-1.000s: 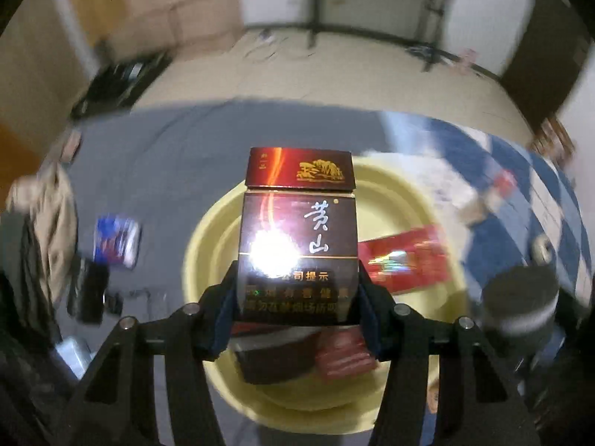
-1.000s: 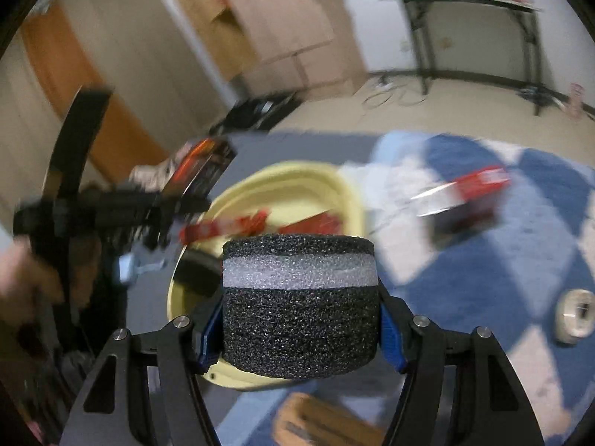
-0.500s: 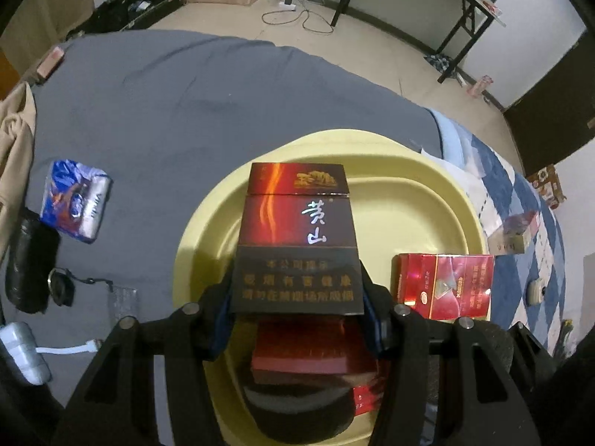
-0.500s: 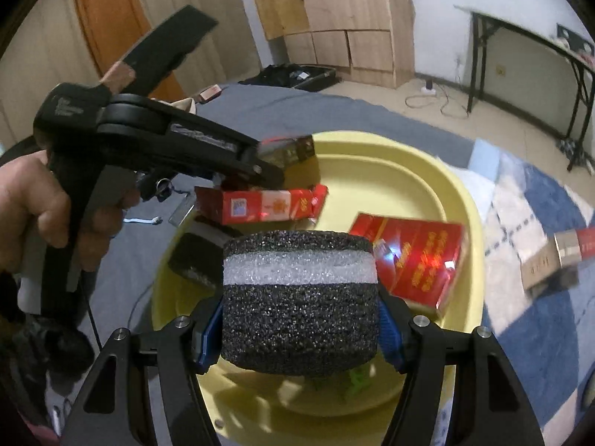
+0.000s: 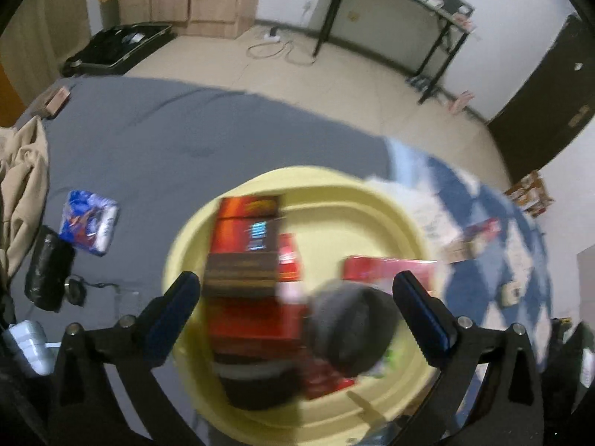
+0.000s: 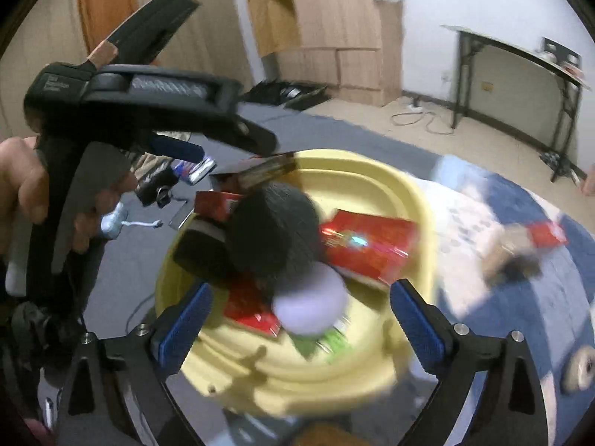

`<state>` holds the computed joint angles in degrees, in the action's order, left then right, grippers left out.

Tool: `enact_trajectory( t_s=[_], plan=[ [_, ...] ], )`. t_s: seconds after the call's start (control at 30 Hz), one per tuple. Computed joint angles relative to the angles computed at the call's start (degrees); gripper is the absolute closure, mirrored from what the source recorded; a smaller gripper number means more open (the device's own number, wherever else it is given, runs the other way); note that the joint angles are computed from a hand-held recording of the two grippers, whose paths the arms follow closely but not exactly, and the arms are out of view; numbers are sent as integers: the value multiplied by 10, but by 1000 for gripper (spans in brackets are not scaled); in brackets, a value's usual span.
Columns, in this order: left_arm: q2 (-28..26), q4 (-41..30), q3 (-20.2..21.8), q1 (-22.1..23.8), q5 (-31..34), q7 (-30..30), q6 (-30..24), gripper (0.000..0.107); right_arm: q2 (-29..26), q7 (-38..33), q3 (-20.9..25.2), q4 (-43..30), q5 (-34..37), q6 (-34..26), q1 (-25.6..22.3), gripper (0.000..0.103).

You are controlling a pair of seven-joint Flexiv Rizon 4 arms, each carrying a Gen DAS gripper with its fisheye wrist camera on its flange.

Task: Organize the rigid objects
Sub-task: 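Lower red-and-gold box into yellow tray with left tool while right tool drops foam cylinder there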

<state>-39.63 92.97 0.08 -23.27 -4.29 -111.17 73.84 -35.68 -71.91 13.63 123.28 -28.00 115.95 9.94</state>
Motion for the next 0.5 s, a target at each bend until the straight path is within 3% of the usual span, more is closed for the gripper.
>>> enact_trajectory(
  t_s=[0.17,0.33,0.5],
  plan=[
    [-4,-45,5,-34,16,-11,-5,4,36,-2,-27,86,37,58,-44,1],
    [-34,-129,9,-73,41,-10,-51,4,57,14,-53,154,76,108,-96,0],
    [-98,-236,7,-107,57,-4,-121,4,55,30,-66,165,40,100,-150,0]
  ],
)
